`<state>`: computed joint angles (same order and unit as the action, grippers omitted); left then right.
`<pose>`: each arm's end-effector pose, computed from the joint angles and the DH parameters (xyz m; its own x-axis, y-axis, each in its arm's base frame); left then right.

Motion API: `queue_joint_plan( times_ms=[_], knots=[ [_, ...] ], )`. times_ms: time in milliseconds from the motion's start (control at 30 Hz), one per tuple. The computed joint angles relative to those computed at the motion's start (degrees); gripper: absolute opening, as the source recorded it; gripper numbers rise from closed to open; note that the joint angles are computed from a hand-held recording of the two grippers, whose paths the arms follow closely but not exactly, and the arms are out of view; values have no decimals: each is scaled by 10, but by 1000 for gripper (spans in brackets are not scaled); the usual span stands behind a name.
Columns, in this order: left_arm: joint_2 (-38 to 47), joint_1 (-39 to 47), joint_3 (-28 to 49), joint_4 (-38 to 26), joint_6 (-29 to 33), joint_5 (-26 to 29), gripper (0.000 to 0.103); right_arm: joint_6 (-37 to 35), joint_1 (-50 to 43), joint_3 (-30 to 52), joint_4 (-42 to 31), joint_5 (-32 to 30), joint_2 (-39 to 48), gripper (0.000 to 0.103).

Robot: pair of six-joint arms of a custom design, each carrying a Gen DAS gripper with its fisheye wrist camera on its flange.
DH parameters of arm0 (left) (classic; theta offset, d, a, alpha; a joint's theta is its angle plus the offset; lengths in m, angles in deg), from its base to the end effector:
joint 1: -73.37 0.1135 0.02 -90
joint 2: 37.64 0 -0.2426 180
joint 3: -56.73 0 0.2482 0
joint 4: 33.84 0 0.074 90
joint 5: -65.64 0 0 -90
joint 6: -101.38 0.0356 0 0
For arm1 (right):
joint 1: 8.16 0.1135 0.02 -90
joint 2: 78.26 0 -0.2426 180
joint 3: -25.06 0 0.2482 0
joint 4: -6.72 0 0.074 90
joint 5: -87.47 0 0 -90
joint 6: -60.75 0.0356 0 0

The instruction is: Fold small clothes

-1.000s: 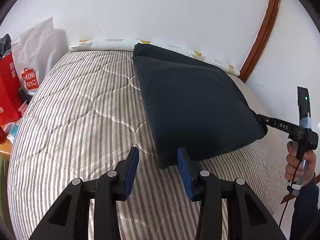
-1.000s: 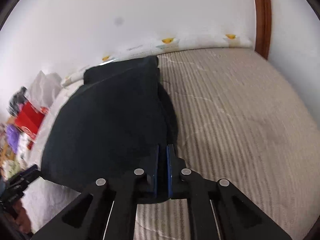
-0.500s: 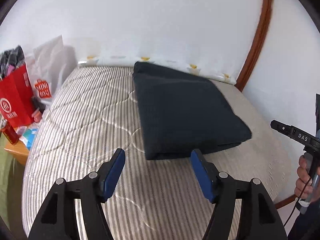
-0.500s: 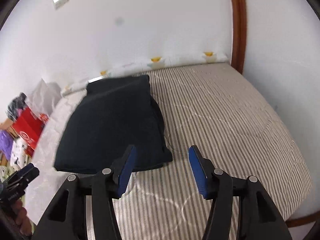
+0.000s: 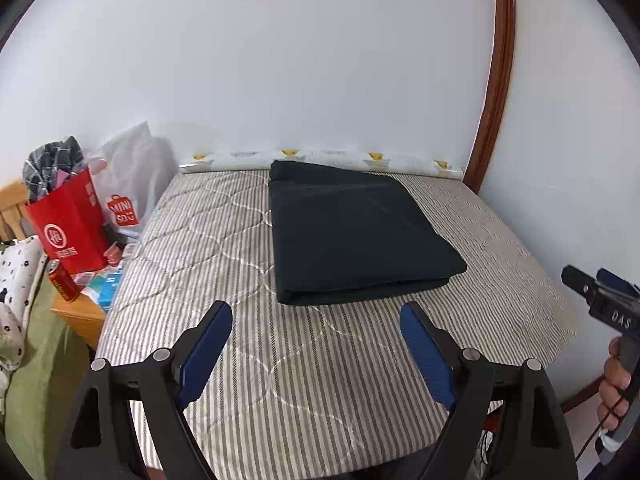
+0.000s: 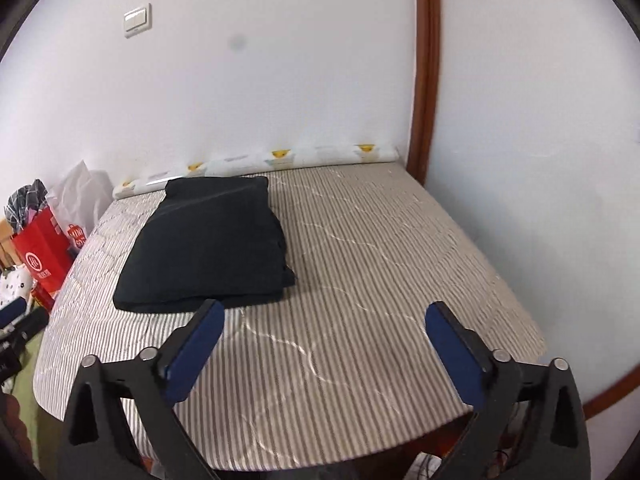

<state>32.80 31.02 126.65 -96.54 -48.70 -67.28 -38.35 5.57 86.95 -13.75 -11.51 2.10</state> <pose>0.1878 -0.1384 0.2505 -0.5601 -0.3482 -0.7517 -0.4389 0.8943 -0.0873 0.2898 0.0765 0.2054 -0.5471 -0.2945 -0.7835 -0.4445 0.8954 -0.0261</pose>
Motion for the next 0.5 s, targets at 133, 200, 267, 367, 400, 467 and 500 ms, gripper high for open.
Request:
queue_joint_plan(
  times_ms=[133, 200, 267, 367, 400, 467, 500],
  knots=[
    [10, -33, 27, -53, -45, -31, 85, -17, -5, -27, -22, 1, -49, 101],
    [11, -45, 34, -64, -57, -41, 86, -17, -4, -36, -29, 3, -67, 101],
    [12, -52, 39, -77, -71, -46, 86, -16, -3, -44, -37, 4, -82, 101],
    [15, -57, 42, -83, -78, -49, 86, -17, -6, -52, -48, 1, -100, 101],
    [16, -57, 44, -84, -79, -48, 86, -16, -6, -54, -50, 0, -104, 101],
    [17, -59, 44, -81, -78, -47, 86, -15, -11, -58, -55, -4, -111, 101],
    [19, -59, 44, -81, -77, -47, 86, -14, -11, -61, -56, -2, -115, 101]
  ],
)
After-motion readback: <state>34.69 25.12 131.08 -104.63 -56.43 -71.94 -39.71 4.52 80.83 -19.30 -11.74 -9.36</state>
